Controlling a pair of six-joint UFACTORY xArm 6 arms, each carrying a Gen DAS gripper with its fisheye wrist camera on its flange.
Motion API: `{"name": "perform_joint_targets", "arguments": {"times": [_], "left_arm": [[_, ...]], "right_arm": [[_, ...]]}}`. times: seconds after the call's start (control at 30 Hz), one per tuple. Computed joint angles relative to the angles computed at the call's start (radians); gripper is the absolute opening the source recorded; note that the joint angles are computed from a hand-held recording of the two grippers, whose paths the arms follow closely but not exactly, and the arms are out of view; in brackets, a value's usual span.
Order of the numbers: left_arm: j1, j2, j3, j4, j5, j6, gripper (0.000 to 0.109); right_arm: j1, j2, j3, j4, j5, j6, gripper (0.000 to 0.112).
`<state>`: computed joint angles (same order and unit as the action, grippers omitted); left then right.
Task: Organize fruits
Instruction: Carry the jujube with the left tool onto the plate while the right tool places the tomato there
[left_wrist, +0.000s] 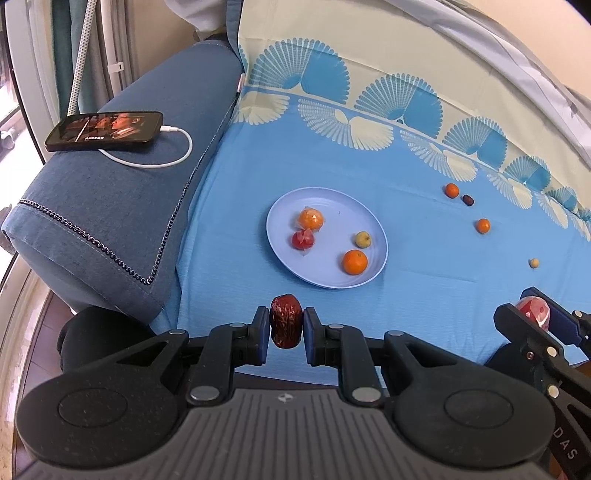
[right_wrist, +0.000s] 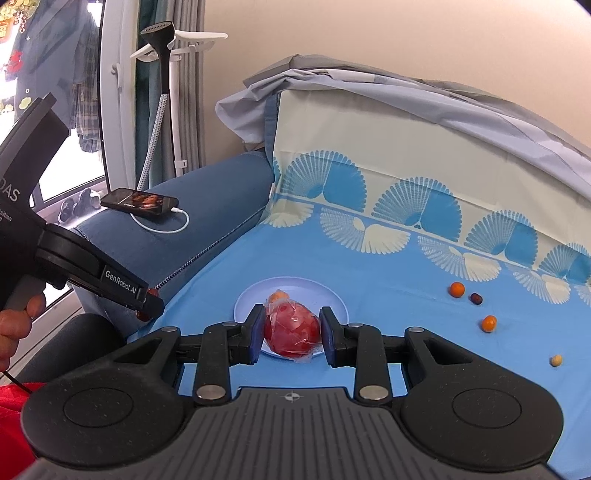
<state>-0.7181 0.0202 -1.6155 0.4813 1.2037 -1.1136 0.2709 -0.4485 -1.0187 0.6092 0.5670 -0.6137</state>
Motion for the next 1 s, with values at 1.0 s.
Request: {"name": "perform_joint_targets", "arguments": {"times": [1.0], "left_arm": [[0.095, 0.096, -0.046, -0.120, -0.045, 0.109, 0.021]], "right_arm": [[0.041, 0.153, -0.099, -0.126, 0.058, 0.124, 0.033]]}}
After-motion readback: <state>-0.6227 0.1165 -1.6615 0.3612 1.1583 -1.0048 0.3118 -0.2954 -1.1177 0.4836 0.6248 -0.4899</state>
